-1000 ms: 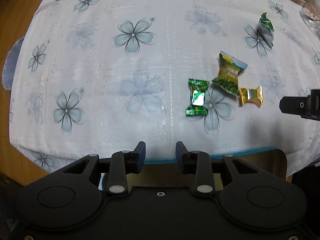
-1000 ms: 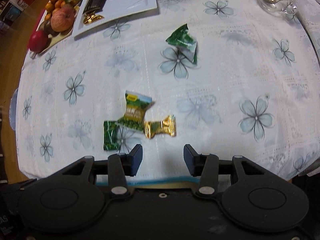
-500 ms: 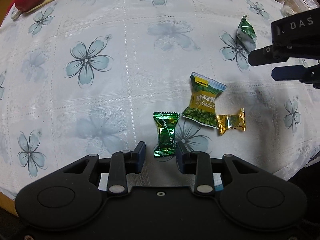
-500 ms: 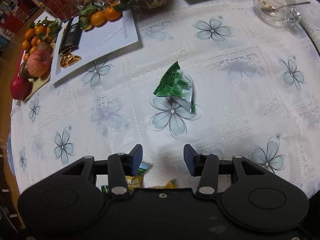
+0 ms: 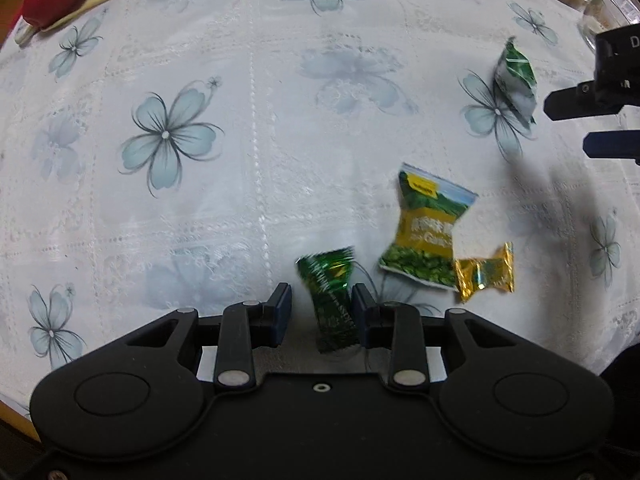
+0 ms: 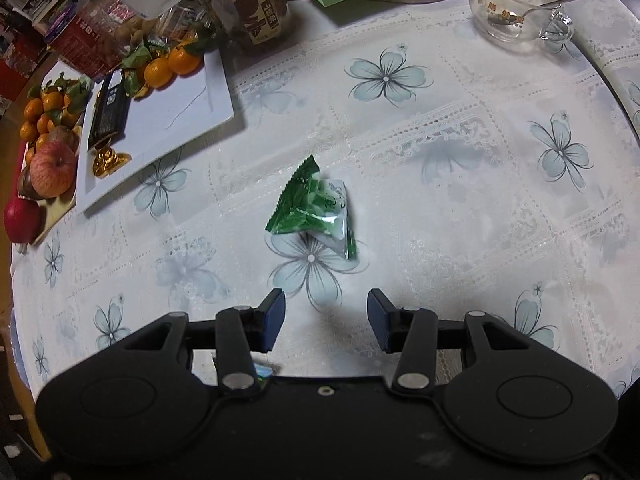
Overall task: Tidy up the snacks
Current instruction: 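Grasp the green candy with the left tool while the right grasps the green pack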
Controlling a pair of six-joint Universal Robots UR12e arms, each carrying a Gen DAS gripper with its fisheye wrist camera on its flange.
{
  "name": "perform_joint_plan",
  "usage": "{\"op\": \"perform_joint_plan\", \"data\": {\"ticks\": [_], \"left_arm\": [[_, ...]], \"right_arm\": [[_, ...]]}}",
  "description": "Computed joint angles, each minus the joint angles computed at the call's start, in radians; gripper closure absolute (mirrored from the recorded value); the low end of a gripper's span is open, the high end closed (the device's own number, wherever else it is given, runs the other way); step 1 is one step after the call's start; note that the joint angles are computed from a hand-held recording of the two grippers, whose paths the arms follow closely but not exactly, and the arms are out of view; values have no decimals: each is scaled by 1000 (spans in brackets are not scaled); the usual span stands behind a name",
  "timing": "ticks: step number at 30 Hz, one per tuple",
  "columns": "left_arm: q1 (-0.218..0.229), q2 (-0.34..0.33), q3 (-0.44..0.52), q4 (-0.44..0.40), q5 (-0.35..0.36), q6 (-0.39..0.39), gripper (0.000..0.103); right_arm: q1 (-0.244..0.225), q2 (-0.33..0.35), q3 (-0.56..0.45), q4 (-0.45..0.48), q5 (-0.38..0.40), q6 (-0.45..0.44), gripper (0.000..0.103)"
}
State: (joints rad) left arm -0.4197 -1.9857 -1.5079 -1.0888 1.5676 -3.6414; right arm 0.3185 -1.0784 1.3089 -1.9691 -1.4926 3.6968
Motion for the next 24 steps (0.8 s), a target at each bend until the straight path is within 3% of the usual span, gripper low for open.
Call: {"op": "perform_joint_plan", "data": {"ticks": [4, 8, 14, 17, 20, 24], "left_arm": [[13, -13, 26, -23, 64, -35, 69], [36, -9, 23, -15, 89, -88, 69], [70, 17, -14, -20, 18, -151, 69], [76, 23, -21, -16, -4, -156, 69], [78, 32, -28, -10, -21, -158, 69], [76, 45, -34, -2, -25, -159, 69]], "right_arm": [[-4, 15, -8, -52, -22, 60, 55], [-13, 30, -5, -119, -8, 119, 55], [-33, 51, 11, -173, 22, 241, 54], [-41, 66, 10, -157, 46, 278, 54], [-41, 74, 13, -166, 95, 255, 53], [-18, 93, -27, -103, 115, 101, 54]]}}
